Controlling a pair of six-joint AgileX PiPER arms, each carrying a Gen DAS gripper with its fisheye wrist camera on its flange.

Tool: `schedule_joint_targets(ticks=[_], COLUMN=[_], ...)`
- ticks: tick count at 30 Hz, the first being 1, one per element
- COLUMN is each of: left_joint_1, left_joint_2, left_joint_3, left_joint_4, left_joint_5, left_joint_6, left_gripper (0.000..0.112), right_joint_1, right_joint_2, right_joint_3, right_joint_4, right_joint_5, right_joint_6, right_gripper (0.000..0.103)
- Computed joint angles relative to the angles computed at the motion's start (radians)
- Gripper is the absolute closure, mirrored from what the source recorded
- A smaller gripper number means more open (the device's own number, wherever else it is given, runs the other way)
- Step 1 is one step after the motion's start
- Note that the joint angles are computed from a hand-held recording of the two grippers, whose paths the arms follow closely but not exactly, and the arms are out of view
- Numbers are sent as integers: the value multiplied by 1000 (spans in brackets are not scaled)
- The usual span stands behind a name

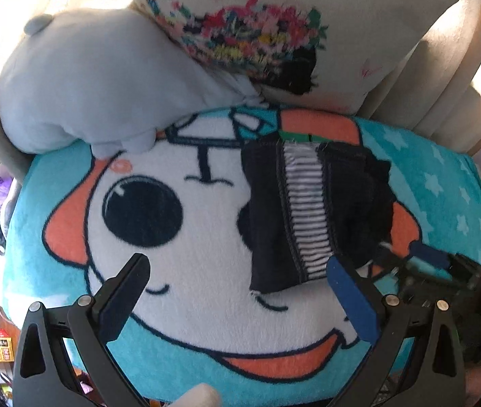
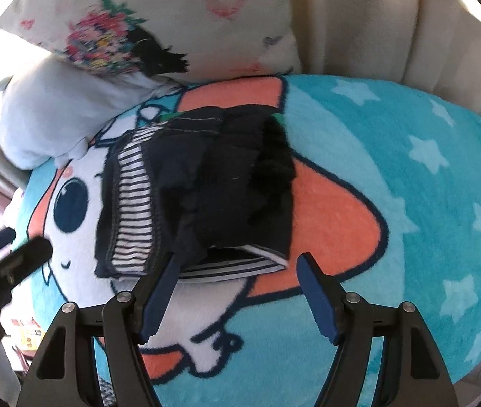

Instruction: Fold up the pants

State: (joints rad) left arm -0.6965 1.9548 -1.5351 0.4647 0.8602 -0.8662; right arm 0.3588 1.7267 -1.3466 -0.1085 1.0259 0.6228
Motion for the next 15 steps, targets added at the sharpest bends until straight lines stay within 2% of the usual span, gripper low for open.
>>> schedule_joint_targets(ticks=[3, 5, 8, 10, 12, 15], left_joint_1=[15, 50, 93, 108, 124, 209], left_joint_2=[-6, -11, 9, 21, 29, 61], left_joint_3=[34, 52, 46, 40, 28, -7], left_joint_4=[-57, -185, -363, -419, -454, -649], left_joint_5=[-20, -62, -54, -42, -38, -38], left_joint_6=[33, 142, 302, 352, 374, 499], left_gripper=[10, 10, 10, 12, 32, 48], right_joint_1=[-29, -53, -91, -108, -133, -169], right_joint_2=[-10, -21, -38, -42, -34, -2], right_joint_3=[16, 28, 44, 50, 51, 34], right_joint_4=[-2, -6, 18, 35, 74, 142], right_joint_5=[-13, -25, -61, -85, -121, -155], right_joint_6=[18, 32, 25, 5, -44, -127], right_gripper=[27, 27, 27, 27, 27, 27])
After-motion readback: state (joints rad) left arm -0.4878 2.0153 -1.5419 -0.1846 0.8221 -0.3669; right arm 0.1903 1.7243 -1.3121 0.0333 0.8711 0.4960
